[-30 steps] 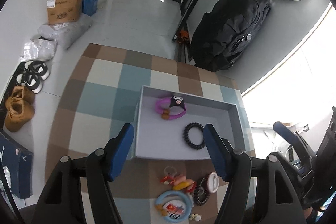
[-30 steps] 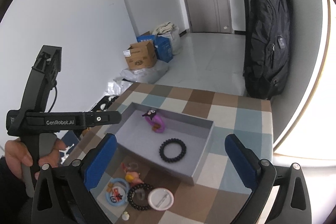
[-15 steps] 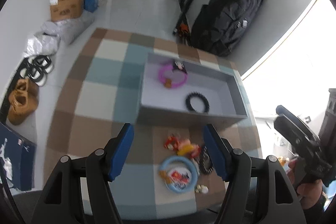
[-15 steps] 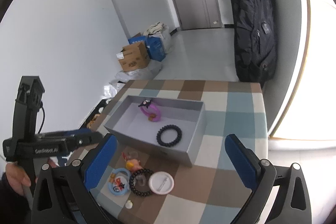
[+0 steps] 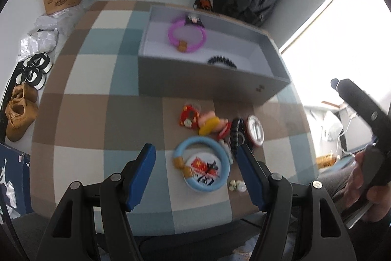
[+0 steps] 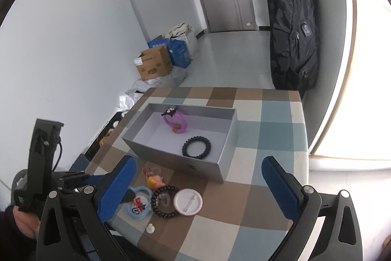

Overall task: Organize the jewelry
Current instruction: 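Withdraw both grippers from the grey box toward the loose jewelry, then grasp the light-blue ring with the left gripper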

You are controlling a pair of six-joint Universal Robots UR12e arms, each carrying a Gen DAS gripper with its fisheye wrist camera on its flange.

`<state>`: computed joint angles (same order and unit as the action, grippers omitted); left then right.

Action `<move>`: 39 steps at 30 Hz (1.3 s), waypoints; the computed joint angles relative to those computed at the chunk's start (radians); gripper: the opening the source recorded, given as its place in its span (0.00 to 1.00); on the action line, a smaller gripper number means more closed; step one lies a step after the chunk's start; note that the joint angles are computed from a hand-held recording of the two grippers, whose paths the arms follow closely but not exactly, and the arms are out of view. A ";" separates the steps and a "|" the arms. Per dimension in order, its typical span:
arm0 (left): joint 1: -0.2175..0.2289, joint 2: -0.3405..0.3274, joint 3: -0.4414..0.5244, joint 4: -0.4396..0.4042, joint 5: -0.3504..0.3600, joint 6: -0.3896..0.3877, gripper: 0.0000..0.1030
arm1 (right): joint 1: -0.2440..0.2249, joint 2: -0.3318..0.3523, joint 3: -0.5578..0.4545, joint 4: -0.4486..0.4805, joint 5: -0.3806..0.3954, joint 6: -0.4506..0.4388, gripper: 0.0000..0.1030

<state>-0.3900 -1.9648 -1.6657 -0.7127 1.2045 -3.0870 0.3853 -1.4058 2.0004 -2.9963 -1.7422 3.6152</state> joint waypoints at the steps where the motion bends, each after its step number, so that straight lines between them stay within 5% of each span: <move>1: -0.001 0.000 0.000 -0.010 -0.001 0.008 0.62 | 0.000 0.000 0.000 0.000 0.001 0.000 1.00; 11: -0.018 -0.010 0.014 -0.082 0.021 0.080 0.62 | -0.003 -0.002 0.001 -0.005 0.013 0.005 1.00; 22: -0.032 -0.003 -0.008 -0.023 0.108 0.112 0.60 | -0.005 -0.004 0.006 -0.014 0.020 0.005 1.00; 24: -0.028 -0.002 -0.010 -0.023 0.090 0.118 0.52 | -0.003 -0.005 0.005 -0.012 0.016 0.000 1.00; 30: -0.034 0.004 -0.016 -0.011 0.116 0.139 0.52 | -0.003 -0.004 0.002 -0.007 0.021 0.001 1.00; 39: -0.018 0.003 -0.005 -0.020 0.051 0.096 0.52 | -0.005 -0.006 0.004 -0.003 0.022 0.011 1.00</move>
<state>-0.4077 -1.9622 -1.6708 -0.7323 1.2553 -2.9906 0.3802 -1.4116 2.0044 -2.9993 -1.7205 3.6266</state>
